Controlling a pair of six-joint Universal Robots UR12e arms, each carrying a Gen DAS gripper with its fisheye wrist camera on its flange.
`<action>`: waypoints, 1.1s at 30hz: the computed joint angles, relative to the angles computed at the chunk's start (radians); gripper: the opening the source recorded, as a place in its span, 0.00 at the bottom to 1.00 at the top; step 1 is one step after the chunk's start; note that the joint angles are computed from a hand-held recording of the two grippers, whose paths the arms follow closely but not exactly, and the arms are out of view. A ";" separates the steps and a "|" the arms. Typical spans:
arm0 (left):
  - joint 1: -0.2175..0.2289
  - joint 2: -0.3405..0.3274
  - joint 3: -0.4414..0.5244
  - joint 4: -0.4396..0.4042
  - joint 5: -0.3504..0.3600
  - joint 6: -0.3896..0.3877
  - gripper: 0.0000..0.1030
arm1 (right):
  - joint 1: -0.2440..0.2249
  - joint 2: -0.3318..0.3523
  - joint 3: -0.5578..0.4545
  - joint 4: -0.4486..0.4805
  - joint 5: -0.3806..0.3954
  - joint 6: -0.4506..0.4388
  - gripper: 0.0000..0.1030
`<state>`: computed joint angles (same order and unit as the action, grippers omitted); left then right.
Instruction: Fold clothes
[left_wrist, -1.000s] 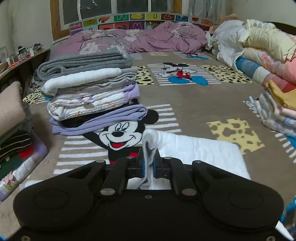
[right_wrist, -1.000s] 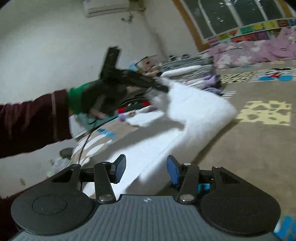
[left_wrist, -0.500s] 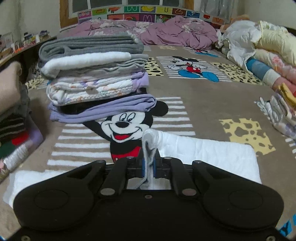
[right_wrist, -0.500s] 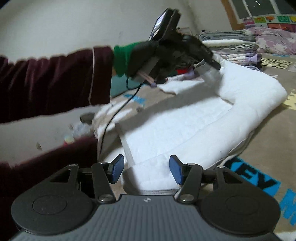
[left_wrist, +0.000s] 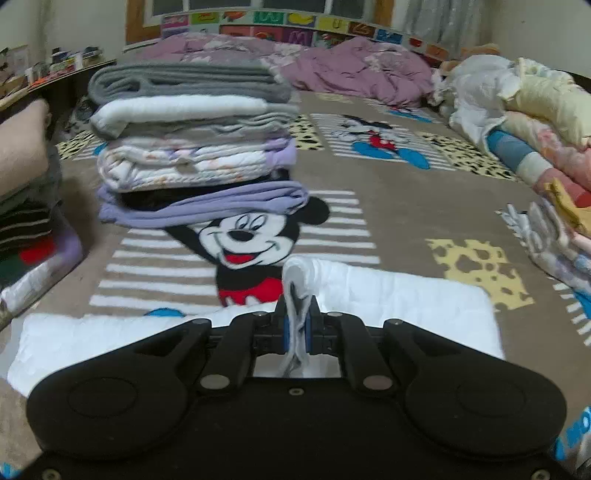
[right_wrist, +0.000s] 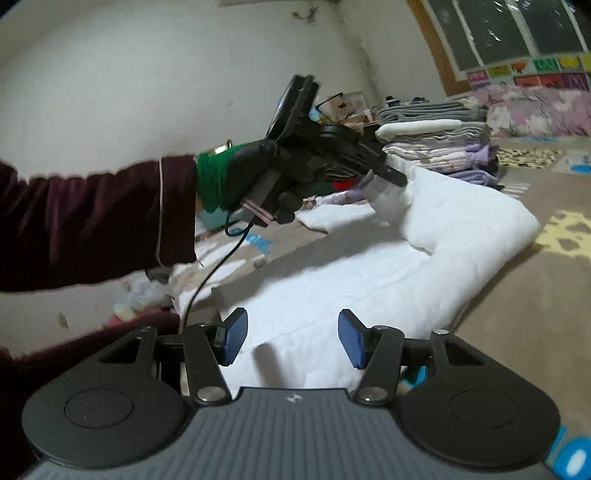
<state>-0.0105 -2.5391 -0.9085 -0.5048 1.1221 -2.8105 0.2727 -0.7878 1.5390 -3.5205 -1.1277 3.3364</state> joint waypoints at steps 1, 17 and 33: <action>-0.002 -0.005 0.008 -0.010 0.022 -0.007 0.05 | 0.006 0.000 -0.010 0.055 -0.022 -0.027 0.54; -0.068 0.075 -0.121 0.176 -0.003 0.358 0.43 | 0.015 -0.001 -0.050 0.247 -0.031 -0.138 0.66; 0.053 -0.073 0.135 -0.129 -0.139 -0.170 0.53 | -0.055 0.050 -0.059 -0.110 -0.103 0.299 0.65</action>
